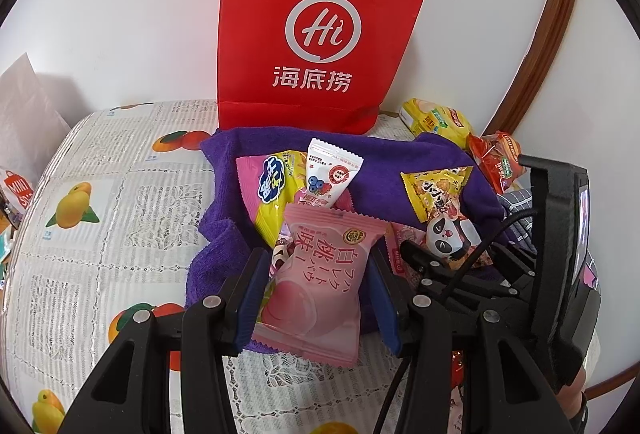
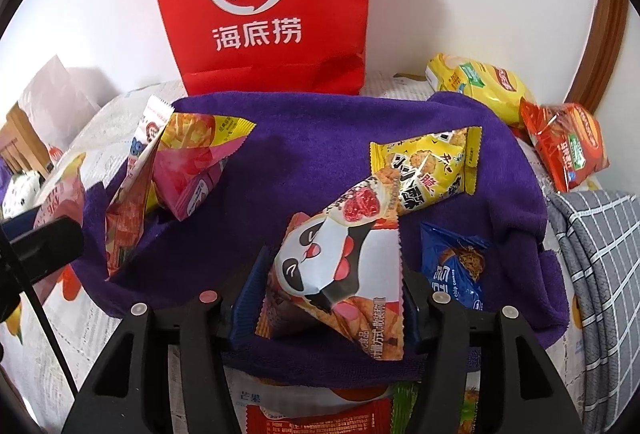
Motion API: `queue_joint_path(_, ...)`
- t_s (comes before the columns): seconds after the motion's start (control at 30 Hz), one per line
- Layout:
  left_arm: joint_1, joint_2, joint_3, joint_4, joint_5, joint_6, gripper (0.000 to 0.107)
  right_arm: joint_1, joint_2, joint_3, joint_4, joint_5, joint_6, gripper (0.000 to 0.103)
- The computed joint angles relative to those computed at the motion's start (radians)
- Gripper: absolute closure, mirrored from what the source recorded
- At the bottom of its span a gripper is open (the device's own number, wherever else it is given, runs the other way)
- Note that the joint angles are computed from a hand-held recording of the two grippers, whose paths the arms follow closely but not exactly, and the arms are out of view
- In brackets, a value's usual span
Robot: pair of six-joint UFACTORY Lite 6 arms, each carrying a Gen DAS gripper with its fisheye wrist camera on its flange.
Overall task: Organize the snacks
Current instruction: 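Lower both held packets onto the towel and open the right tool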
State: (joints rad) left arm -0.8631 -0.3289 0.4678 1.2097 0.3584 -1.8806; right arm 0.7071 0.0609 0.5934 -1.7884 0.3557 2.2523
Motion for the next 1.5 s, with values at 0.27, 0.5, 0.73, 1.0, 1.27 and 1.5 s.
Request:
queue_joint_path(0.27, -0.001, 0.003, 0.003, -0.001, 0.001, 0.001, 0.06, 0.017, 0.004, 0.01, 0.054, 0.024, -0.066, 0.039)
queue_joint_path(0.5, 0.003, 0.002, 0.002, 0.0, -0.003, 0.003, 0.06, 0.027, 0.011, 0.015, 0.086, 0.049, -0.094, 0.036)
queue_joint_path(0.73, 0.002, 0.001, 0.002, 0.0, -0.003, 0.003, 0.06, 0.044, -0.001, 0.002, 0.075, 0.083, -0.066, 0.03)
queue_joint_path(1.0, -0.001, 0.001, 0.005, 0.002, 0.0, -0.002, 0.06, 0.032, -0.026, -0.019, 0.041, 0.084, -0.021, 0.03)
queue_joint_path(1.27, 0.004, -0.023, -0.005, -0.008, -0.004, 0.007, 0.06, 0.034, -0.063, -0.039, 0.021, 0.096, 0.015, 0.03)
queue_joint_path(1.5, 0.03, -0.022, -0.01, 0.019, -0.046, -0.018, 0.06, 0.064, -0.094, -0.057, 0.028, 0.13, 0.015, 0.027)
